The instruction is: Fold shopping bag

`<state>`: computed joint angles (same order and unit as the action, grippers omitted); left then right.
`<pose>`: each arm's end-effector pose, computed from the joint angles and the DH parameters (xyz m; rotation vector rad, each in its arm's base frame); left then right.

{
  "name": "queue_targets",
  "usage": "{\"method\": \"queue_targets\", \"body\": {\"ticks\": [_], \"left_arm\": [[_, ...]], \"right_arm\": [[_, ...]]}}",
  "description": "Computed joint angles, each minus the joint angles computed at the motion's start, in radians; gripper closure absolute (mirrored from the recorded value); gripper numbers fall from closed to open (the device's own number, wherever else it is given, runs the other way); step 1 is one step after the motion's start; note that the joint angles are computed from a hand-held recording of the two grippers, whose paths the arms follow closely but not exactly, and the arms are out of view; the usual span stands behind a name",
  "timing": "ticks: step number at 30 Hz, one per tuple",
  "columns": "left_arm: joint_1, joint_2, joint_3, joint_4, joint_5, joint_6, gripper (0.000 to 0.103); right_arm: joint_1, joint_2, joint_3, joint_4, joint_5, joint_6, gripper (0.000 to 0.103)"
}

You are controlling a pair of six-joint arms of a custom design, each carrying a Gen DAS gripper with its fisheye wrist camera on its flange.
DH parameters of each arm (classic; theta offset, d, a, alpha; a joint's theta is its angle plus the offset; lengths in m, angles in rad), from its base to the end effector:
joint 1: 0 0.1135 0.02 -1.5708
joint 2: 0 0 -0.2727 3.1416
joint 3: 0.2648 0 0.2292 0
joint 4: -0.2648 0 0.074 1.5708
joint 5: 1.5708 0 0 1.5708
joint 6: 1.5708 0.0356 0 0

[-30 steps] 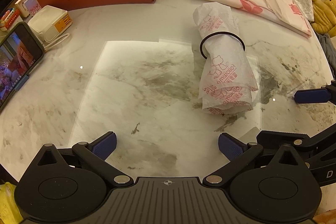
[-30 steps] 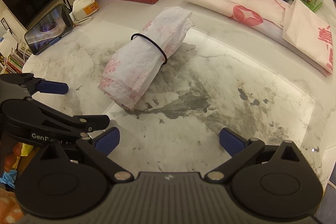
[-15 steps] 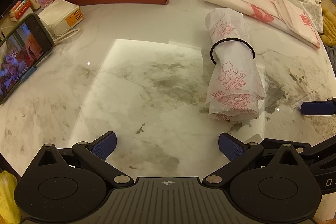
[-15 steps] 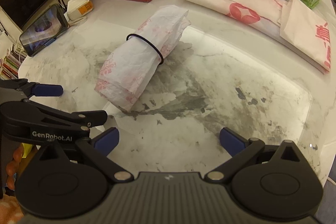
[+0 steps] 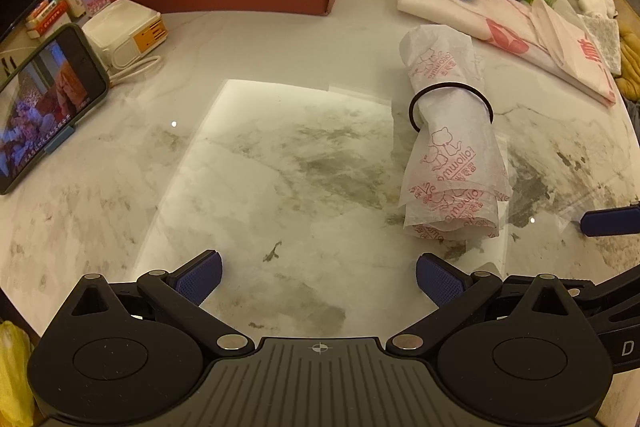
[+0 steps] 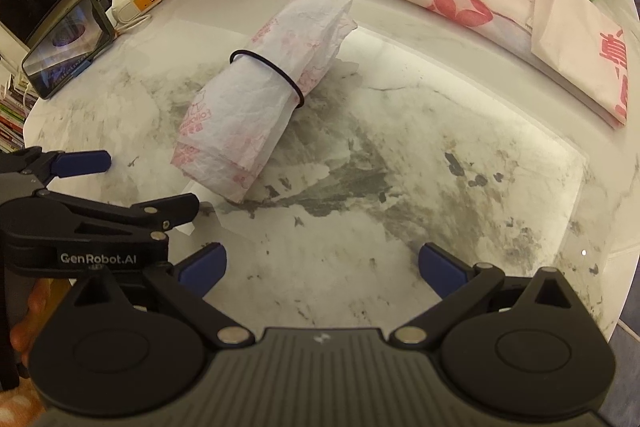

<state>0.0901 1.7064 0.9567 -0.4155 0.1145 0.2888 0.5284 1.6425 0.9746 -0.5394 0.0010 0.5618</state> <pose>0.3019 0.0232 0.1764 0.3019 2.7052 -0.0478 0.2499 0.1458 0.1932 0.0473 2.8177 0.2673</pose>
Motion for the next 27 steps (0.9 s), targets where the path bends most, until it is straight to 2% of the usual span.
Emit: {"method": "queue_targets", "body": {"ticks": [3, 7, 12, 14, 19, 23, 27], "left_arm": [[-0.009, -0.002, 0.0, -0.008, -0.018, -0.034, 0.0], [-0.029, -0.043, -0.064, 0.049, -0.048, -0.114, 0.0], [-0.075, -0.145, -0.206, 0.139, -0.104, -0.236, 0.0], [-0.095, -0.201, -0.267, 0.155, -0.119, -0.264, 0.0], [-0.095, -0.291, -0.308, 0.06, -0.084, -0.21, 0.0], [0.001, -0.324, -0.262, -0.036, 0.041, -0.133, 0.0], [0.188, -0.39, -0.227, -0.075, 0.171, 0.007, 0.0]], "right_arm": [[0.004, -0.016, -0.024, 0.02, 0.01, 0.02, 0.0], [0.018, -0.04, -0.056, 0.031, 0.032, 0.021, 0.0], [0.157, -0.073, -0.128, 0.028, 0.187, -0.003, 0.0], [0.184, -0.109, -0.169, 0.045, 0.195, 0.004, 0.0], [0.215, -0.157, -0.208, 0.042, 0.198, 0.004, 0.0], [0.225, -0.195, -0.175, -0.048, 0.163, 0.071, 0.0], [0.328, -0.257, -0.099, -0.113, 0.237, 0.162, 0.0]]}}
